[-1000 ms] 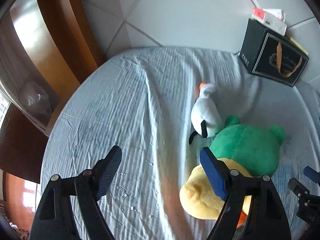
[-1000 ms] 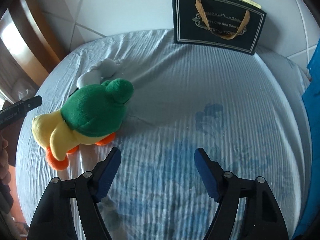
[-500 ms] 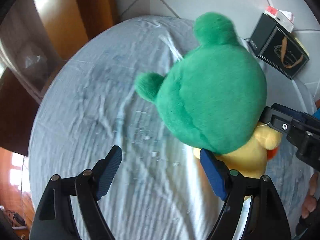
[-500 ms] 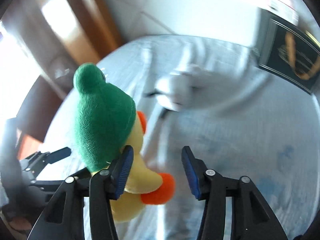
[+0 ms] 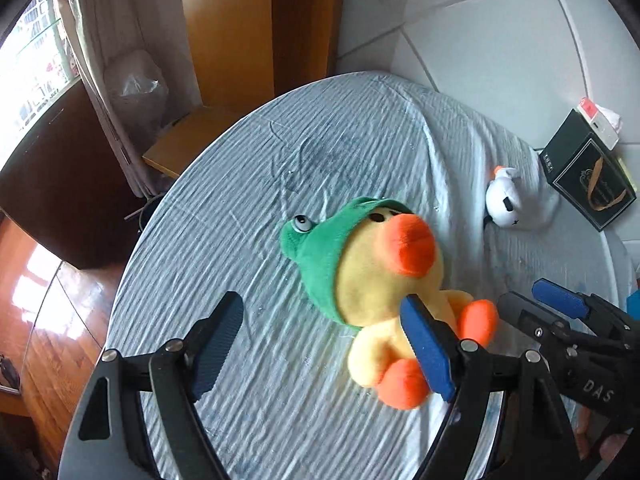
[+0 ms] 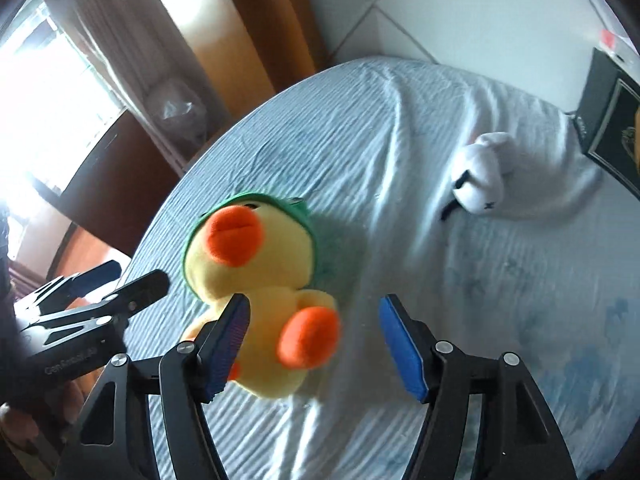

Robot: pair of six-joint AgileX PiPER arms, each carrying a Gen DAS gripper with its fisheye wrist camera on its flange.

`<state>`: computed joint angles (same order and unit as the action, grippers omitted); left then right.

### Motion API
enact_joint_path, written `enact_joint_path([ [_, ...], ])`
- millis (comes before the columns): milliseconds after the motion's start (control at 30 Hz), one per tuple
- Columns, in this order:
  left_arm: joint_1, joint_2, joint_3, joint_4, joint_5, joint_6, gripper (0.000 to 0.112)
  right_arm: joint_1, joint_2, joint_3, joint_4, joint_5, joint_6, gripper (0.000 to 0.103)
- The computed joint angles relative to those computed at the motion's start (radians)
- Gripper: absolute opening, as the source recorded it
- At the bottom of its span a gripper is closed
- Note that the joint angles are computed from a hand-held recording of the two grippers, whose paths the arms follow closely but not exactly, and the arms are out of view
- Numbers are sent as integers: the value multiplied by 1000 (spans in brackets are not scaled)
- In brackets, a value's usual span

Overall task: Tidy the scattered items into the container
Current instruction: 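Grasp the yellow plush duck with the left tool while the right grasps the white plush goose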

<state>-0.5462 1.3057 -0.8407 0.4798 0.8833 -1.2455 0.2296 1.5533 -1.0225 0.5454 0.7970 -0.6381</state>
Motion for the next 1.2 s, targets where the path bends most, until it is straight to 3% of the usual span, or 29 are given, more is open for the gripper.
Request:
enact_joint_path([
  [67,-60,10,-37,18,47,-58,93,-53,-6,-6,-20,4,-4,70],
  [200,-135,122,-124,-2,109,-138,93,-149,10,-35,-13,34,-49,72],
  [233,-136,150,-134,-9,113,-147,93,-171,13,-41,-11,43,-65,72],
  [300,-135,200,-158,-28,120,-154,93,-209,23,-57,-4,67,-102,84],
  [467,-48,292,-234,-131,106,-88,93,-239,79,-131,-43,89,-92,85],
  [767,89,483,-397,-314,119,134,94,-163,415,-572,-185,179,186,84],
  [900,94,487,-375,-269,92,83,94,-109,575,-743,-255,183,279,84],
  [1000,92,503,-391,-202,106,48,90,-80,647,-784,-298,156,300,84],
  [1033,96,503,-392,-186,100,40,89,-70,658,-780,-316,140,306,82],
  [1100,100,502,-395,-137,90,26,87,-56,669,-755,-341,95,306,49],
  [1200,106,508,-403,-120,82,43,84,-42,621,-677,-367,31,298,48],
])
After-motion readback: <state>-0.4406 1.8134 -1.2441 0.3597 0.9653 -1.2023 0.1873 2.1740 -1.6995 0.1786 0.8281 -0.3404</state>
